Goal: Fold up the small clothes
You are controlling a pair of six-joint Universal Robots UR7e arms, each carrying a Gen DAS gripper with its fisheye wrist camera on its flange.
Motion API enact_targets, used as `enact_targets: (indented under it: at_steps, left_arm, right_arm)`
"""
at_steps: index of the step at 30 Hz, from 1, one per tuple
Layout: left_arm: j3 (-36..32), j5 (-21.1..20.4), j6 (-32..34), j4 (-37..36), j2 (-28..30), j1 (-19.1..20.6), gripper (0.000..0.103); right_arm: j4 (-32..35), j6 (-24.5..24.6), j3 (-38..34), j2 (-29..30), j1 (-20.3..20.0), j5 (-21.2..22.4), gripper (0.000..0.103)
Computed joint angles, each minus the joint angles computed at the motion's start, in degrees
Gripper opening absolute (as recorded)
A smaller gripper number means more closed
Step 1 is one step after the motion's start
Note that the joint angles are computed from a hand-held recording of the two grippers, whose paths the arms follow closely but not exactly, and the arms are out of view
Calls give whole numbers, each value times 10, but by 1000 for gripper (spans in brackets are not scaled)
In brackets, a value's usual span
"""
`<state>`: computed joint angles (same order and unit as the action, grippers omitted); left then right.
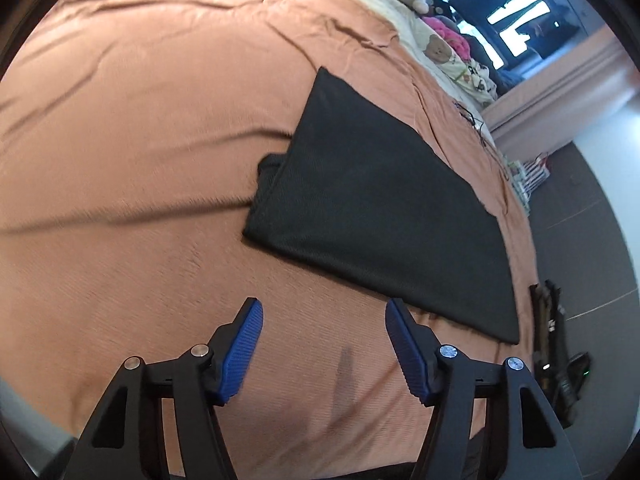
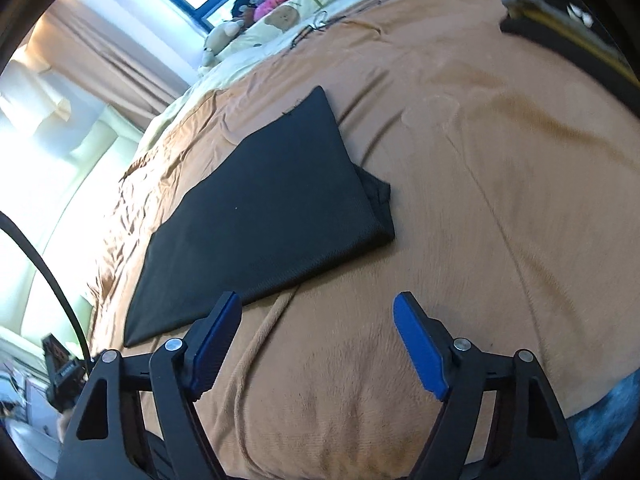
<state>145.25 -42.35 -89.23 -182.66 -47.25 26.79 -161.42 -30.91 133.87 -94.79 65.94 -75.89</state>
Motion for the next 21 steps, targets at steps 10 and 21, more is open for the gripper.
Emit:
enact_targets:
  at_steps: [10,21]
  left_arm:
    - [0,6,-16,-53,22,27,58]
    - [-10,35,-35,-66,25,58,52]
  right_arm:
    - [15,29,-14,16,-24,27,66]
    - [-34,107,-16,48,-25,37,61]
